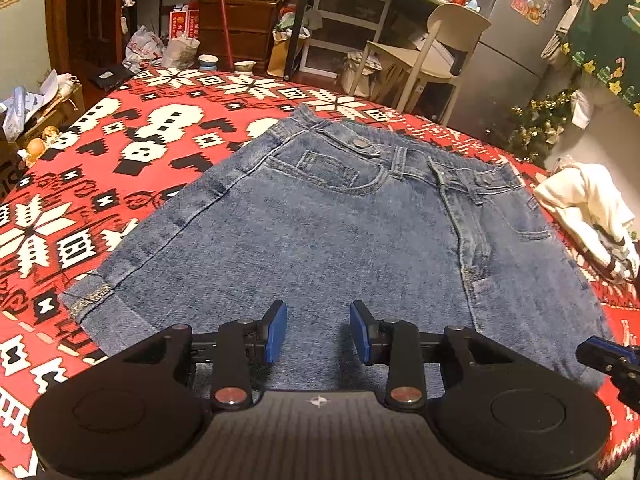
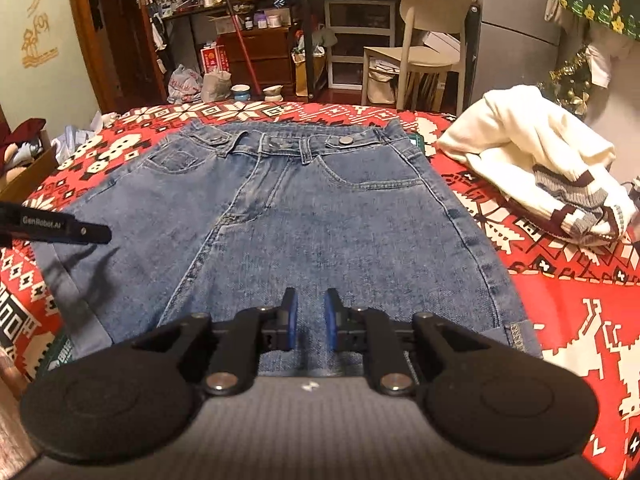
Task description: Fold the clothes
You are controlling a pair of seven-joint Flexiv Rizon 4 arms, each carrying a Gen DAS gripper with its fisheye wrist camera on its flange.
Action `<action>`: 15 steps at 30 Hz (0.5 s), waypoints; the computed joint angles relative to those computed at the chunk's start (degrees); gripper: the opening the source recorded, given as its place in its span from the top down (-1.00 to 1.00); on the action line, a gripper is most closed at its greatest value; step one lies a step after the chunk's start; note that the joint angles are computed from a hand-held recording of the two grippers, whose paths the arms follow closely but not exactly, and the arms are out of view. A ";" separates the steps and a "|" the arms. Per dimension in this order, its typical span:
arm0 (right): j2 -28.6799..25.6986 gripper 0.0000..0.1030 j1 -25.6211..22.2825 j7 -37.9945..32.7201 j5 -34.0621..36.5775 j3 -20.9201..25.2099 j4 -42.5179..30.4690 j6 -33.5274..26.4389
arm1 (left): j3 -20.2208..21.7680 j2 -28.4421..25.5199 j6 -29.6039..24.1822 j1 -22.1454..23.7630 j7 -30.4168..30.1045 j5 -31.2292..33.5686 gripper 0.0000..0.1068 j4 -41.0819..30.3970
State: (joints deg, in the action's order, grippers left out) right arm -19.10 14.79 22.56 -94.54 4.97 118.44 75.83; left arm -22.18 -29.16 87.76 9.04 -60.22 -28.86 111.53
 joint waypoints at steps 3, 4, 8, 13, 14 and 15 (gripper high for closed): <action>0.08 0.67 0.05 -0.33 0.38 -0.10 0.04 -0.52 | 1.48 -0.10 -0.58 -1.08 -0.80 0.42 0.36 -0.48; 0.10 0.66 0.08 -0.46 0.51 -0.15 0.02 -0.71 | 2.08 -0.10 -0.99 -1.50 -1.09 0.59 0.36 -0.68; 0.21 0.64 -0.16 0.27 0.43 -0.40 0.05 -1.14 | 4.14 -0.28 -2.73 -3.05 -1.92 0.96 0.36 -1.57; -0.38 0.58 -1.22 0.47 0.93 -1.16 -0.52 -0.75 | 5.33 -0.29 -2.24 -4.05 -2.83 1.02 0.31 -1.80; -0.62 0.58 -1.48 1.17 0.96 -1.37 -0.65 -0.76 | 5.30 -0.34 -2.28 -3.97 -3.23 0.74 0.27 -1.89; -0.80 0.58 -1.70 2.25 0.89 -1.55 -0.64 -0.95 | 5.36 -0.45 -2.55 -3.88 -3.83 0.33 0.27 -2.07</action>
